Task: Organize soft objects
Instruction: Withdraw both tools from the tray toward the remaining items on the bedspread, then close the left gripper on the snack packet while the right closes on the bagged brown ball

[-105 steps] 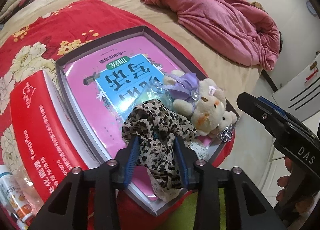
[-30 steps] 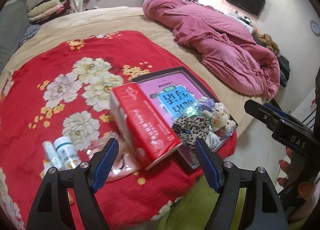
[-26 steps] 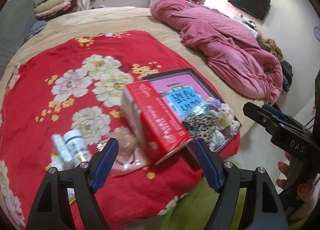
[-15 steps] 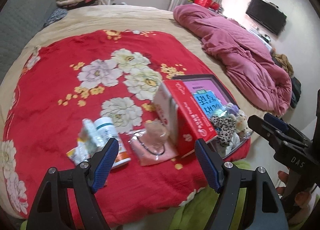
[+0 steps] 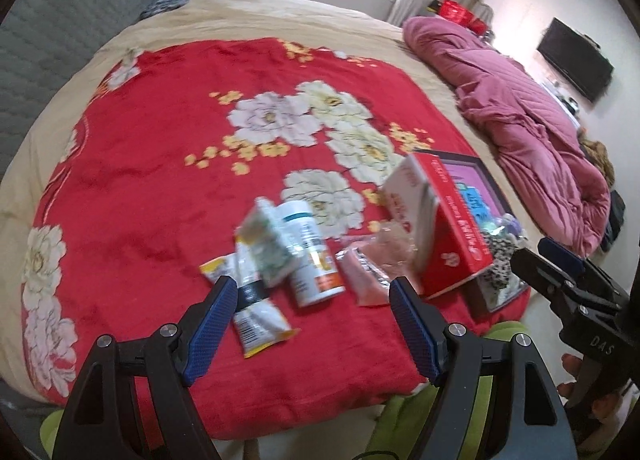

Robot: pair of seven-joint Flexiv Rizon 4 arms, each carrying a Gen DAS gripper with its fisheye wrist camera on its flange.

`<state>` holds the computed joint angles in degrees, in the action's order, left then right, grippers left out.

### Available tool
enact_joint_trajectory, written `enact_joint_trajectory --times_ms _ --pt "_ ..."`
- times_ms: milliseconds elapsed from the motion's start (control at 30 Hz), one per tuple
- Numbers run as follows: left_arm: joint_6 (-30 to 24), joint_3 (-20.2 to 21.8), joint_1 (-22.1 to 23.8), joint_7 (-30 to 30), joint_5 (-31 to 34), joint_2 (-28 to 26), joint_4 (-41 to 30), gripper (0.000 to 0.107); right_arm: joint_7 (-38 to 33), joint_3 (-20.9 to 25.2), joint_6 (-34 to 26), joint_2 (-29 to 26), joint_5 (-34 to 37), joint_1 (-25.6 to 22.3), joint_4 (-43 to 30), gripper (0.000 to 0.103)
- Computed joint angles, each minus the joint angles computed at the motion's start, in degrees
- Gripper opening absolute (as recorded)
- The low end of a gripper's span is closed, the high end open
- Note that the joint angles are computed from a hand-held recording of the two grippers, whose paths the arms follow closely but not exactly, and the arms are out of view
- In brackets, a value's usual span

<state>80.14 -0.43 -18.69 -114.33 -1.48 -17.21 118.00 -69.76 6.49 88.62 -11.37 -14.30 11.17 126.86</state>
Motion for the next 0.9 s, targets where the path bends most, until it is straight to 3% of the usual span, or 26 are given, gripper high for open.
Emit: enact_joint_trajectory --times_ms 233,633,833,900 --pt "-0.13 0.85 0.80 -0.99 0.03 -0.36 1.59 0.079 -1.32 1.37 -1.48 -2.29 0.69 0.90 -1.30 0.083" --pt "1.03 -1.77 3.81 2.65 -5.05 -3.42 3.19 0.079 -2.10 1.20 -4.48 -5.79 0.03 2.51 -3.09 0.083" --pt "3.58 -4.16 6.45 5.33 -9.38 -5.49 3.64 0.079 -1.62 0.06 -5.43 -7.91 -1.17 3.73 -4.44 0.083" --pt "4.58 -7.26 8.62 7.86 -11.74 -6.86 2.90 0.079 -1.81 0.17 -5.89 -8.80 -1.36 3.80 -5.14 0.083"
